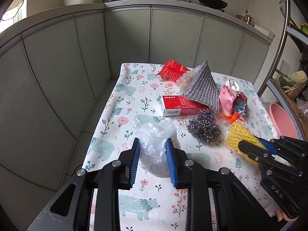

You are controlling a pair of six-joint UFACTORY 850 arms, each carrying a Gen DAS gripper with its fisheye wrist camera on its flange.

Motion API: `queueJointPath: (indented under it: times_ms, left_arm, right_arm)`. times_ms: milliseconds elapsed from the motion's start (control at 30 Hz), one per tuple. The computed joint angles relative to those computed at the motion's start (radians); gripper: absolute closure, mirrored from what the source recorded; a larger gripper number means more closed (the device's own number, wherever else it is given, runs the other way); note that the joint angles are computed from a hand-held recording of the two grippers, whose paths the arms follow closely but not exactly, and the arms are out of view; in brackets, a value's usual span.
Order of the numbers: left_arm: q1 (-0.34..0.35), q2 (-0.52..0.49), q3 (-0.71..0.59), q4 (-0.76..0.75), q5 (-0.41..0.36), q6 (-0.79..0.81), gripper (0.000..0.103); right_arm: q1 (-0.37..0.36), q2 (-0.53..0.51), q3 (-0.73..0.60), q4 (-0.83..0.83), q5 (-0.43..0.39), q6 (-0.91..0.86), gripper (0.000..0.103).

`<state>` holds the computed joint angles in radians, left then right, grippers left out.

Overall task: Collect trash
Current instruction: 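Carry the yellow mesh net with the right gripper while the left gripper carries the bag to the basin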

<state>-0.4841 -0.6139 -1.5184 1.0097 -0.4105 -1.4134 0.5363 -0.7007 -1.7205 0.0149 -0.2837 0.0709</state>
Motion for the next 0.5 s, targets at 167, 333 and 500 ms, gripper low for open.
queueJointPath:
  times_ms: [167, 333, 500]
  left_arm:
    - [-0.009, -0.007, -0.014, 0.004, -0.014, 0.007, 0.077]
    - [-0.014, -0.012, -0.029, 0.001, -0.018, 0.014, 0.077]
    - [-0.018, -0.012, -0.04, 0.031, 0.012, -0.009, 0.077]
  right_arm:
    - [-0.009, 0.045, 0.045, 0.046, 0.044, -0.029, 0.091]
    - [-0.021, 0.076, 0.08, 0.024, 0.082, 0.013, 0.091]
    - [-0.039, 0.099, 0.11, -0.047, 0.113, 0.111, 0.091]
